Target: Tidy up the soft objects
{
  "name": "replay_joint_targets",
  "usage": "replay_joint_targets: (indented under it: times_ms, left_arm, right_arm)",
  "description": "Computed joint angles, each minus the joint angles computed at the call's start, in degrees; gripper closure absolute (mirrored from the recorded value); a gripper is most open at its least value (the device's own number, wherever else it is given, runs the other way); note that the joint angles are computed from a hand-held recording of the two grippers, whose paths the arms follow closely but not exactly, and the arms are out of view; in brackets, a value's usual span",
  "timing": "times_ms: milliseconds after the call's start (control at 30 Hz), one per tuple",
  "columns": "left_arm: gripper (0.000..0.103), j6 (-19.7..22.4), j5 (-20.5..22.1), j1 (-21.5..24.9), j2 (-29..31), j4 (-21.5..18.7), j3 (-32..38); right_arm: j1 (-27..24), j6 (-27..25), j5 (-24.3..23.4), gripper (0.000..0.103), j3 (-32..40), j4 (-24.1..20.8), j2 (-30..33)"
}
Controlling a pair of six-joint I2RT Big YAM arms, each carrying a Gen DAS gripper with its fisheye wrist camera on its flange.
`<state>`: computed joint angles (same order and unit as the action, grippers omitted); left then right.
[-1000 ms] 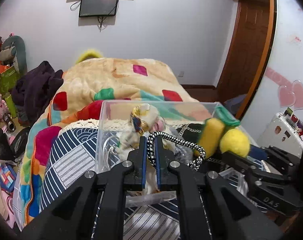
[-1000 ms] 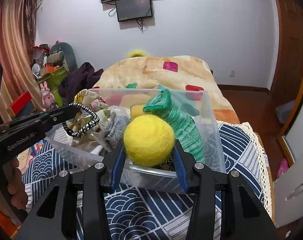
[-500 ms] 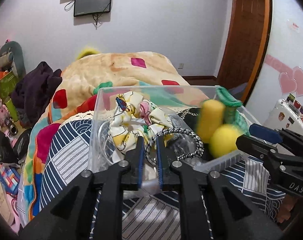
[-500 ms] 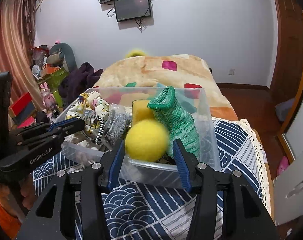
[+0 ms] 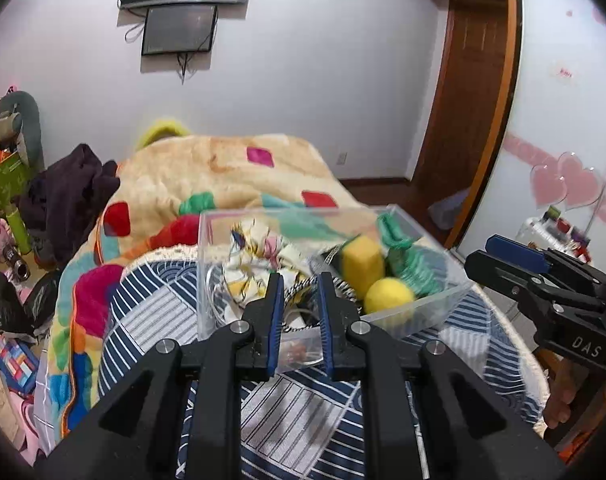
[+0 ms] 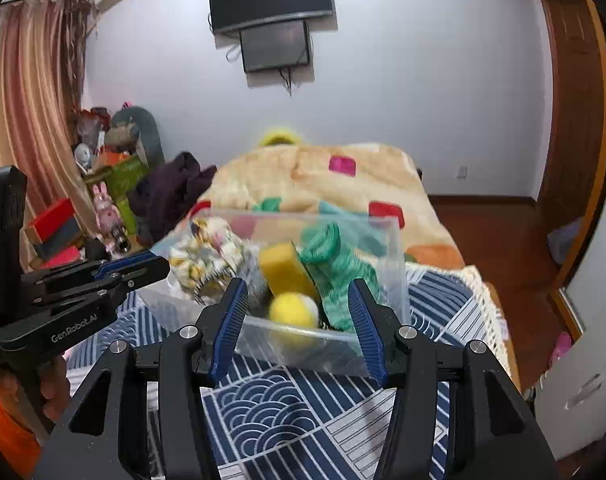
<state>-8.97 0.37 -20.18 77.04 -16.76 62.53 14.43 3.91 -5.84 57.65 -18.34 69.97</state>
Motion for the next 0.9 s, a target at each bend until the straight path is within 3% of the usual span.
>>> replay_joint_targets:
  times_ms: [133, 233, 300, 433, 600, 833, 900]
  left_arm:
    - [0.084, 0.4, 0.0, -0.3, -3.9, 1.1, -1.4]
    - [0.073, 0.3, -2.3, -1.0, -6.9, 3.1, -3.1]
    - [0.059, 0.5, -3.0, -1.1, -8.7, 4.1, -4.0]
    - [0.052, 0.9, -3.3, -1.2, -12.0, 4.7, -5.1]
    - [0.036, 2.5, -5.1, -2.4, -15.8, 5.6, -6.6]
    - [0.008, 3.2, -7.3, -4.2, -19.9, 7.2, -8.5]
    - [0.004, 3.1, -7.9, -4.4, -20.8, 7.7, -8.9]
  right_arm:
    - [1.0, -0.5, 1.3, 0.054, -0.8, 1.5, -2.9]
    - [1.5, -0.7, 2.0, 0.054, -1.6, 2.9, -4.8]
    - [2.1, -0.7, 2.6, 0.051, -2.1, 3.9, -6.4]
    - [3.0, -0.9, 4.3, 0.044, -3.1, 6.1, -8.3]
    - [3.7, 0.0, 5.4, 0.026, -4.4, 8.8, -10.6]
    - [4.9, 0.1, 7.7, 0.013, -5.7, 11.6, -12.3]
    - [5.2, 0.5, 8.3, 0.002, -5.9, 12.5, -12.6]
